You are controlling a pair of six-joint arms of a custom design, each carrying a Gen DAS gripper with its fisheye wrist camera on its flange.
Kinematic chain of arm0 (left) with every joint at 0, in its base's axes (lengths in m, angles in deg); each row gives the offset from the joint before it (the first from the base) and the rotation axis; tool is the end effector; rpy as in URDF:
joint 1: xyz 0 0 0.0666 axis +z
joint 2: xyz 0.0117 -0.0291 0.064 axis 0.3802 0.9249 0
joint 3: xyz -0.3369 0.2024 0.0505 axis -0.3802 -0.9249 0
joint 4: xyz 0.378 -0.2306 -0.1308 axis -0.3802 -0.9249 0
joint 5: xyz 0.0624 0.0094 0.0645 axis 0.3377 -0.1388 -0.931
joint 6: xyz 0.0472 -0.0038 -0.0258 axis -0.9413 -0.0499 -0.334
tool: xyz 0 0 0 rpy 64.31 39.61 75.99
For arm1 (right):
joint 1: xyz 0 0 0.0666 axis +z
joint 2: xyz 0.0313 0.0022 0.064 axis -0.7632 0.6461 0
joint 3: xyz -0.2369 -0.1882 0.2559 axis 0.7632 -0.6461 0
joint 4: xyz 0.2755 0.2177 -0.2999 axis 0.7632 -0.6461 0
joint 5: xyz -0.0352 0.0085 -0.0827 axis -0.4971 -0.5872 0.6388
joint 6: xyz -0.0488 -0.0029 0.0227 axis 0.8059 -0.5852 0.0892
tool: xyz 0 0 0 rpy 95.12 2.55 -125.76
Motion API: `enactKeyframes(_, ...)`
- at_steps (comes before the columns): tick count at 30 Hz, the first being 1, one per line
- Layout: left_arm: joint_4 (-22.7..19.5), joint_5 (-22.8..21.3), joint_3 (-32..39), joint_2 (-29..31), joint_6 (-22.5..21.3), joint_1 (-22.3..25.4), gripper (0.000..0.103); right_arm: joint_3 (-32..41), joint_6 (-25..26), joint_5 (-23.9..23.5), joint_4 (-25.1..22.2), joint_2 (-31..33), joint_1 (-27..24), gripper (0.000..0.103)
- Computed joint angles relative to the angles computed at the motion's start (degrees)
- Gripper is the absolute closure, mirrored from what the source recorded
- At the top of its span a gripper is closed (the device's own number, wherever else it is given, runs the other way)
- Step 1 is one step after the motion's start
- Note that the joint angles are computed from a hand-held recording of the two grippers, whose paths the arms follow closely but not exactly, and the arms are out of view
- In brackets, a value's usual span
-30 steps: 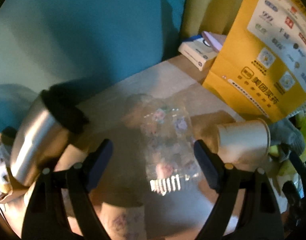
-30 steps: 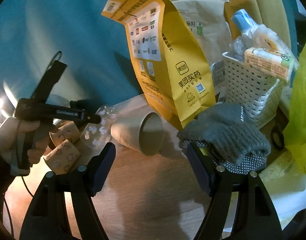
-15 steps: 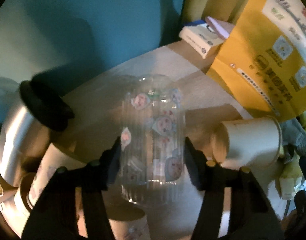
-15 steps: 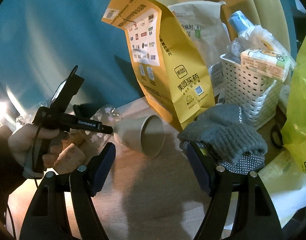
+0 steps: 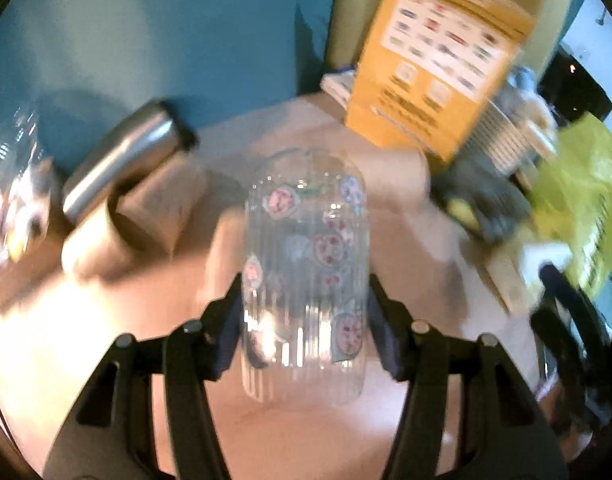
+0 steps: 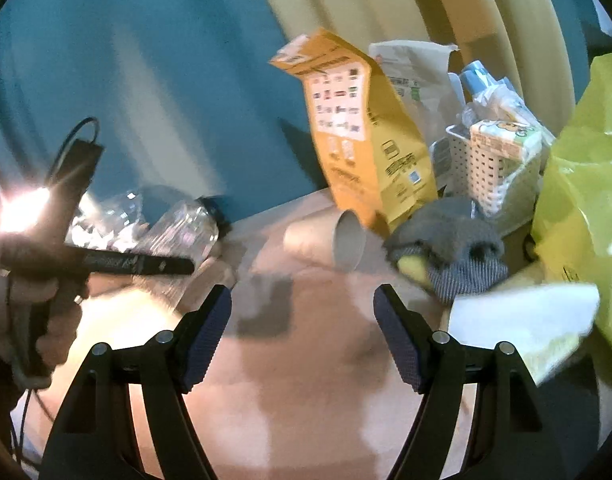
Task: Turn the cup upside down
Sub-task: 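Lift the clear cup with the left tool and turn it over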
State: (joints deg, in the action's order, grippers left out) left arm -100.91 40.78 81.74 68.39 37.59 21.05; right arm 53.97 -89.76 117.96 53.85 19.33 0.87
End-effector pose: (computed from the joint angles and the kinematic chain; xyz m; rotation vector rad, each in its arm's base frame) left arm 0.4246 -0.0205 0.3853 0.5500 2.6150 -0.3071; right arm 0.2431 0.2635 0.3510 0.2401 2.1449 0.2938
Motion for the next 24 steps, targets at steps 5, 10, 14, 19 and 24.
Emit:
enactKeyframes(5, -5.4, 3.9, -10.0, -12.7, -3.0, 7.2, 0.046, 0.9, -4.6, 3.2, -4.1, 0.4, 8.3, 0.026)
enactKeyframes(10, -11.8, 7.6, -18.0, -22.6, -7.7, 17.0, 0.046, 1.9, -9.3, 3.8, -6.2, 3.2, 14.9, 0.026)
enactKeyframes(14, -17.0, 11.4, -22.0, -26.7, -11.8, 26.2, 0.046, 3.1, -12.7, 3.6, -7.2, 6.3, 18.9, 0.026)
enactKeyframes(19, -20.3, 13.7, -24.8, -28.4, -17.2, 36.8, 0.046, 5.4, -13.5, 0.5, -6.3, 10.7, 21.1, 0.026)
enactKeyframes(24, -20.1, 12.6, -25.6, -25.4, -19.7, 40.4, 0.043, 8.2, -11.2, -4.2, -4.2, 15.6, 20.9, 0.026)
